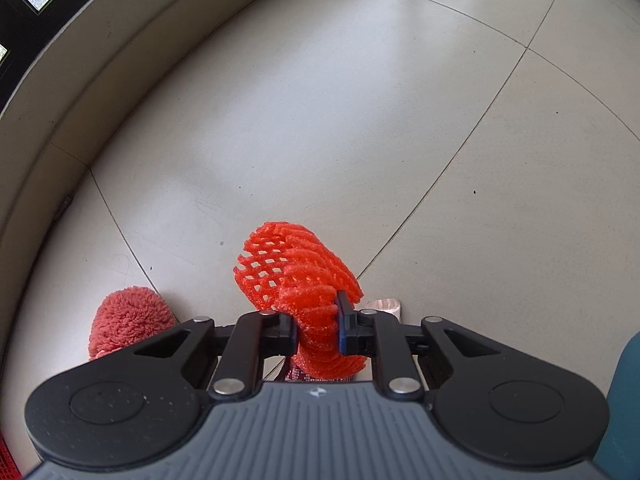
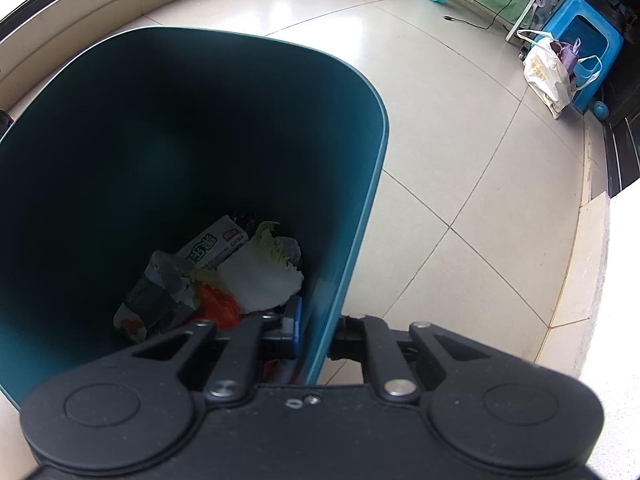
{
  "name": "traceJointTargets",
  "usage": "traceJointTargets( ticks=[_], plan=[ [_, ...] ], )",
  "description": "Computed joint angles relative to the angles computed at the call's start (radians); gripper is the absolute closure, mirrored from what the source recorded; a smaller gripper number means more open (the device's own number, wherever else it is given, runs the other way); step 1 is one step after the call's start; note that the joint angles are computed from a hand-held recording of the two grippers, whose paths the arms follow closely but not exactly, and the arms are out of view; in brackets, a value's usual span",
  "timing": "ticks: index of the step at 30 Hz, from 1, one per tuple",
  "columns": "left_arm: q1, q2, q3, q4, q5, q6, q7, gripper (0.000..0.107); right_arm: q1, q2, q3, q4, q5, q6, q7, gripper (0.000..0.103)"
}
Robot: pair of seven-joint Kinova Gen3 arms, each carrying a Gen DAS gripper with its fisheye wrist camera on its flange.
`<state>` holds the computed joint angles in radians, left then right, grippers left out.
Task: Collect trash
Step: 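Carry the orange foam net with the left tool into the wastebasket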
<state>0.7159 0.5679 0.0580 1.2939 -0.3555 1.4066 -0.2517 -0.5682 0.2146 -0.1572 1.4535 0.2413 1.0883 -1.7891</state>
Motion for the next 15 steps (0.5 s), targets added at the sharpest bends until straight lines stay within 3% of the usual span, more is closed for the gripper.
traceJointTargets(
  ticks=[6,15],
  plan=[
    [0.038,-0.046,0.023,-0.050,-0.015,0.044,-0.031,0.091,0.003,-0.006,0.000,0.000,-0.005,0.002,-0.005,0.093],
    [0.139,-0.048,0.043,-0.257,-0.049,0.165,-0.092,0.091,0.015,-0.019,-0.001,0.006,-0.018,-0.003,-0.001,0.094]
  ],
)
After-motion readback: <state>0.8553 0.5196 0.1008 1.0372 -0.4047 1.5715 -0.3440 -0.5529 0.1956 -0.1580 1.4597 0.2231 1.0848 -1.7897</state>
